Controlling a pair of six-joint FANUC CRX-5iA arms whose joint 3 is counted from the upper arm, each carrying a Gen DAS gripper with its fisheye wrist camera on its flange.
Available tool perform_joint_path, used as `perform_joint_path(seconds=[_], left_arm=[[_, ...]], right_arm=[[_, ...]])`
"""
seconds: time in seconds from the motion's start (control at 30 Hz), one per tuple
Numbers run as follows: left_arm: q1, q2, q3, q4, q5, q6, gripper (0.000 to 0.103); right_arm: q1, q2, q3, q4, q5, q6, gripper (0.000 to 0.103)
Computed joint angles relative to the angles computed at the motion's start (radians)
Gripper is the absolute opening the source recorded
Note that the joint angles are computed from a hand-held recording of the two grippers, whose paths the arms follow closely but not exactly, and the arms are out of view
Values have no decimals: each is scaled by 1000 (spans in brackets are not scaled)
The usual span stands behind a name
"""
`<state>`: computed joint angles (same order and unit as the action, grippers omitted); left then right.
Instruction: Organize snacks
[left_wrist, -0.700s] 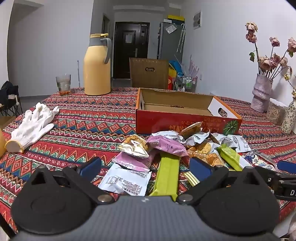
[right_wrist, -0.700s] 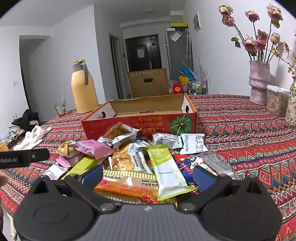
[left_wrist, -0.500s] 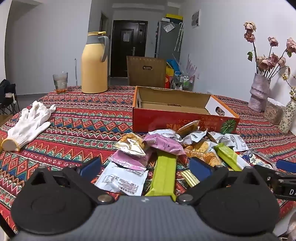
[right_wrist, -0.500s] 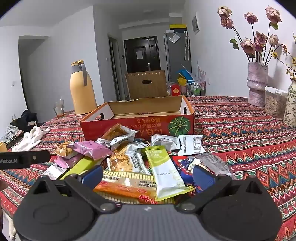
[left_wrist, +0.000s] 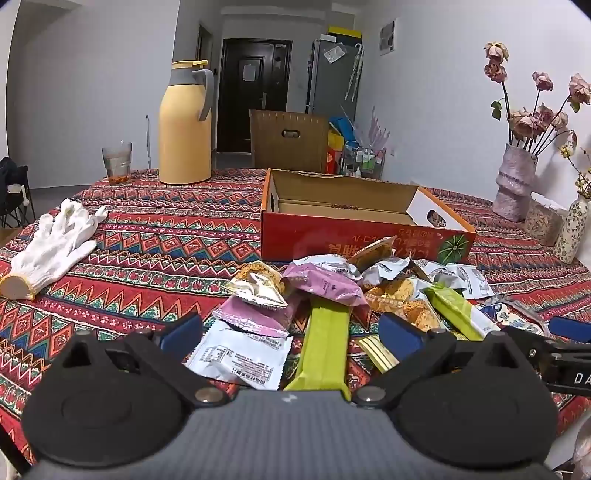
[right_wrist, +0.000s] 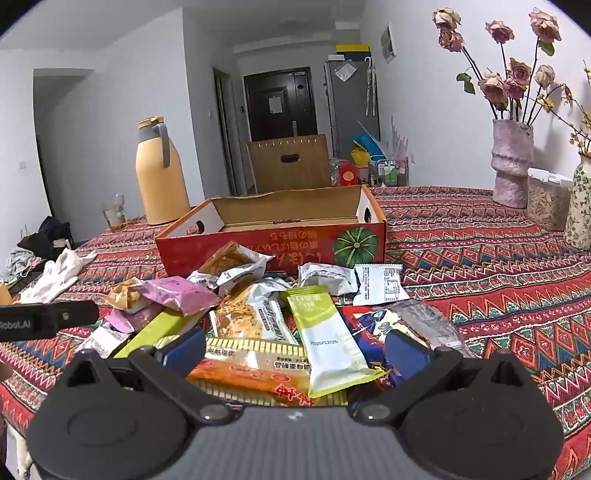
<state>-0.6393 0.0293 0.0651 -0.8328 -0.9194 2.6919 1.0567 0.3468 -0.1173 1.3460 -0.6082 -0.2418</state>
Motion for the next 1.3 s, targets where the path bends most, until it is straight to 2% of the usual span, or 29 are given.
perform_joint_path(seconds=[1.3], left_arm=[[2,2,-2,5,0,1,103]], right_arm=[[5,1,-1,2,-7,9,103]])
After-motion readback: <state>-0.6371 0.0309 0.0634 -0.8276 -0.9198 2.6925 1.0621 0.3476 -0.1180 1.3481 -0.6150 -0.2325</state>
